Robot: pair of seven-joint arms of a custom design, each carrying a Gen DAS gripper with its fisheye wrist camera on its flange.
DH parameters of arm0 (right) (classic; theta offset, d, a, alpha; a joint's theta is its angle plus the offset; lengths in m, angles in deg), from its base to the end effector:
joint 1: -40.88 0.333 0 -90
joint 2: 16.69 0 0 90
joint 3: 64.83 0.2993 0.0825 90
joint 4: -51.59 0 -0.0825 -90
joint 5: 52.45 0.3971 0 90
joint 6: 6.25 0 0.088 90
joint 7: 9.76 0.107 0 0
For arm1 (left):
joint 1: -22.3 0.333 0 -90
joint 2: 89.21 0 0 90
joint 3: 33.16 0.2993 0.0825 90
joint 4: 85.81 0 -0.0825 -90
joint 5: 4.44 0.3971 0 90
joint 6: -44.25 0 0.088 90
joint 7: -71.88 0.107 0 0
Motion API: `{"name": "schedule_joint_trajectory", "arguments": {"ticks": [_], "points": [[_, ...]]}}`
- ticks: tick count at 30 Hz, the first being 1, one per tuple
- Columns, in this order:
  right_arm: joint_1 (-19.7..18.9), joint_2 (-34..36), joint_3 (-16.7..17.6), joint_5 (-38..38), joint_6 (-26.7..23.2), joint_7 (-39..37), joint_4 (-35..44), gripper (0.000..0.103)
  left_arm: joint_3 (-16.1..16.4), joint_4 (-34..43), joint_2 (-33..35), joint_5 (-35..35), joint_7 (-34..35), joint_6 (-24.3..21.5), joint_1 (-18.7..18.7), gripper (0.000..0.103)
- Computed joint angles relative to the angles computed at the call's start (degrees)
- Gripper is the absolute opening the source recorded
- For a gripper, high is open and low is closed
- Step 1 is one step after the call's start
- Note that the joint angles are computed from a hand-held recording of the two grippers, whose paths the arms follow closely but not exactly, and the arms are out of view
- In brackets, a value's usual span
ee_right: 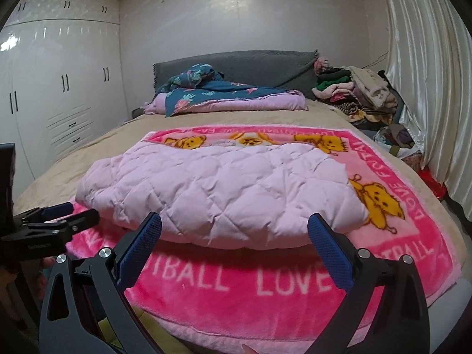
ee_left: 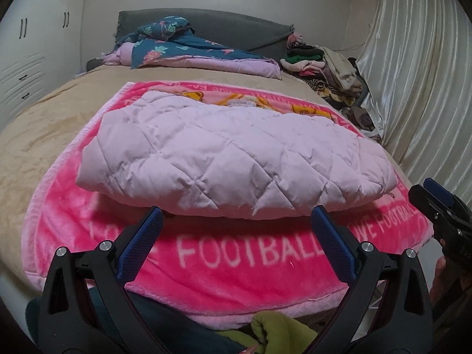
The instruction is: Fold large clothes
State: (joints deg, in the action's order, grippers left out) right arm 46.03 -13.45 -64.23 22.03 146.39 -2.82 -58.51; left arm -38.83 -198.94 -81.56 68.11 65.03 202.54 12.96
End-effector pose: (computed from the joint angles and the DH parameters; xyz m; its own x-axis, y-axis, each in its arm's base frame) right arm 0.6237 0.0346 0.4990 0.5522 -0.8306 -0.0716 -0.4229 -0.2051 -0.8827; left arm 0.5935 -0.1989 0.4306 0.2804 -0.9467 0.1589 -0.5216 -0.2892 -0.8027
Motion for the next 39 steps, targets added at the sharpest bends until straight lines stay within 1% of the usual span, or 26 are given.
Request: {"name": "schedule_joint_trajectory", "arguments": {"ticks": [17,26,39], "points": [[0.2,-0.6,-0.2,-0.6,-0.6,-0.6,-1.2,0.099,-0.3,-0.4,-0.5,0.7,-0.9,-1.4,0.0,0.094],[0.4,-0.7,-0.2,-0.4,-0.4,-0.5,-1.5,0.099,-0.7,-1.0,-1.3,-0.7,0.8,-2.5,0.3,0.094],[0.4,-0.9,-0.3,-0.4,-0.3,-0.5,-1.6,0.099,-0.9,-1.0,-1.5,-1.4,1.4,-2.9,0.3,0.094]]}}
